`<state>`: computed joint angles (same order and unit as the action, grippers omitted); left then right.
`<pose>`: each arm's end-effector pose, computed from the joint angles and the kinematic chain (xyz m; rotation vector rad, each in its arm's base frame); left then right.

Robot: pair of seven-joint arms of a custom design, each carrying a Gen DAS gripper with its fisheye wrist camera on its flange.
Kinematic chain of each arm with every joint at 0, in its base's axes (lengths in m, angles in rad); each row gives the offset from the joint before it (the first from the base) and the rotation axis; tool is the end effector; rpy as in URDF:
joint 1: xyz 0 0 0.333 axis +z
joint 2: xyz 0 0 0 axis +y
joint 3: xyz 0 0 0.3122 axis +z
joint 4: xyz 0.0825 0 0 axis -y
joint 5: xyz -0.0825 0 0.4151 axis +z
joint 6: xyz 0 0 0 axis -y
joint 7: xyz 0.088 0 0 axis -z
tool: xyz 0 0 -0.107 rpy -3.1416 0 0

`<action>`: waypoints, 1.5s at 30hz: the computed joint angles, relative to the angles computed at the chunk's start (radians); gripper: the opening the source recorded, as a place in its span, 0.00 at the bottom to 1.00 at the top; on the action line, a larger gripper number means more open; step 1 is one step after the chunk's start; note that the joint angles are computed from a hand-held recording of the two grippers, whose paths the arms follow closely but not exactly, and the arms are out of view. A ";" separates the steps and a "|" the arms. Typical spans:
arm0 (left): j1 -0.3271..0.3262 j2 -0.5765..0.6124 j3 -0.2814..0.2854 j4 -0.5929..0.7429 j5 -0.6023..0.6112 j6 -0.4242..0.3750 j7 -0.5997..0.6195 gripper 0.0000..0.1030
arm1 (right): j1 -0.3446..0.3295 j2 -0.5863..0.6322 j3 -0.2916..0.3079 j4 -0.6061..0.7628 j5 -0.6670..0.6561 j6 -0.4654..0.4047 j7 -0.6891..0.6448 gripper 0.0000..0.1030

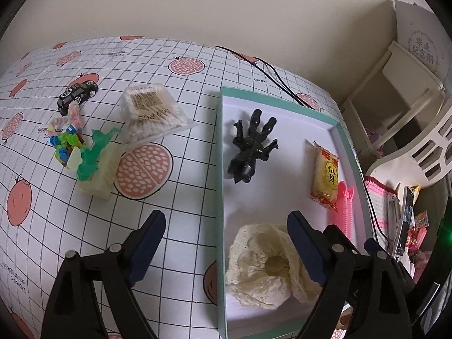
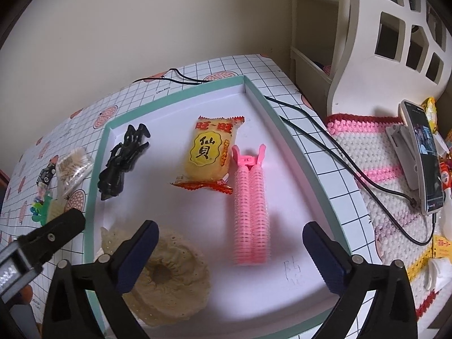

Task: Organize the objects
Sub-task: 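Withdraw both open tools from the tray toward the remaining pile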

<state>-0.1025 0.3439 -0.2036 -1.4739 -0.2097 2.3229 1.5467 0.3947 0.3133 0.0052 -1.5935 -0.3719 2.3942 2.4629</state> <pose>0.7045 -0.2034 0.5316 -1.9139 2.2220 -0.8416 0.6662 0.2779 0.4928 -1.5999 2.1276 -0.5145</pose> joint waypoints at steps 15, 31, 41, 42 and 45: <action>0.021 -0.003 0.006 -0.003 -0.001 0.054 0.052 0.95 | 0.042 0.032 -0.016 0.074 -0.087 -0.002 0.061 1.00; 0.111 0.042 0.040 0.067 -0.066 0.044 0.002 0.95 | 0.116 0.168 -0.016 0.281 -0.073 -0.015 0.036 1.00; 0.172 0.079 0.062 0.106 -0.056 0.012 -0.079 0.95 | 0.177 0.309 -0.025 0.496 -0.035 -0.036 -0.059 1.00; 0.175 0.085 0.063 0.114 -0.053 0.008 -0.086 0.95 | 0.180 0.324 -0.026 0.518 -0.026 -0.035 -0.070 1.00; 0.188 0.093 0.060 0.125 -0.057 -0.002 -0.090 0.95 | 0.195 0.368 -0.028 0.584 -0.004 -0.038 -0.105 1.00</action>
<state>0.0855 0.4373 -0.1435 -1.3493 -0.2664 2.3210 1.4562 0.5897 0.6813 -0.0230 -1.0098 -0.3759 2.3559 2.3578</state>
